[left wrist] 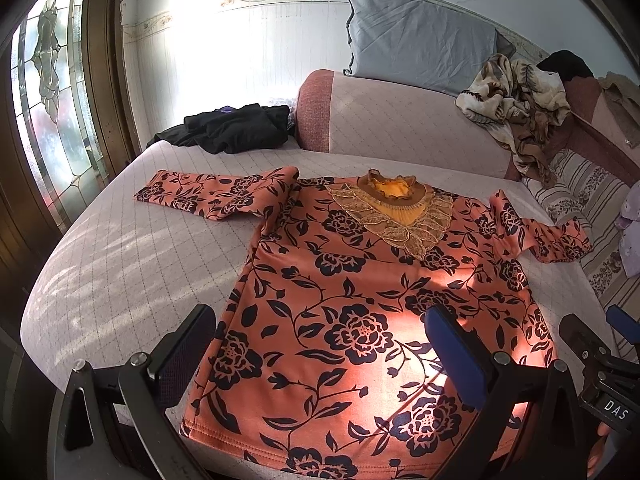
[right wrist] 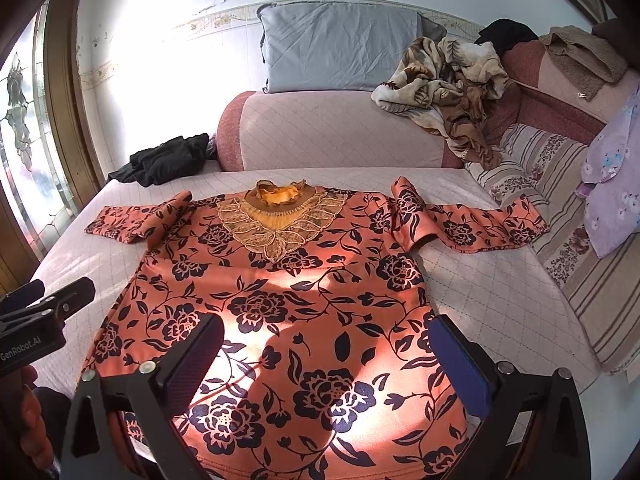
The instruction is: Fold small clothes
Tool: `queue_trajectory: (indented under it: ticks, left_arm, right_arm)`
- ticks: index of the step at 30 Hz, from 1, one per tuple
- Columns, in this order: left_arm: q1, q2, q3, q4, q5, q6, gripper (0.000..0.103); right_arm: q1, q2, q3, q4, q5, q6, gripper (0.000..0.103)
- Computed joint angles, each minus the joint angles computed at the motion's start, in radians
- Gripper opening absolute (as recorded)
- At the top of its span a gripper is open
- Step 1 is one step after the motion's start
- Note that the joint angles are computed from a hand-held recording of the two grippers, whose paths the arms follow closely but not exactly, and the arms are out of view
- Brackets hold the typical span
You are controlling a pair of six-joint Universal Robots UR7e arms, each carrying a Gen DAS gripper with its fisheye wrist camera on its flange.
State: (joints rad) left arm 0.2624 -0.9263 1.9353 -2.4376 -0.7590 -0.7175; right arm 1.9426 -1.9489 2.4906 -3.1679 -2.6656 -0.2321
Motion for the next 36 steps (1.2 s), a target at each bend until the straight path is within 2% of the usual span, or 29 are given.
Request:
queue_trajectory:
  ticks: [25,36]
  left_arm:
    - [0.023,0.033,-0.031,0.007,-0.012,0.019,0.103]
    - [0.044,0.06,-0.051,-0.001,-0.023,0.035,0.103]
  right_arm:
    - [-0.057,0.015,-0.004,-0.029,0.064,-0.023,0.103]
    - [-0.116,0.011,-0.003,-0.023,0.111,-0.024,0.103]
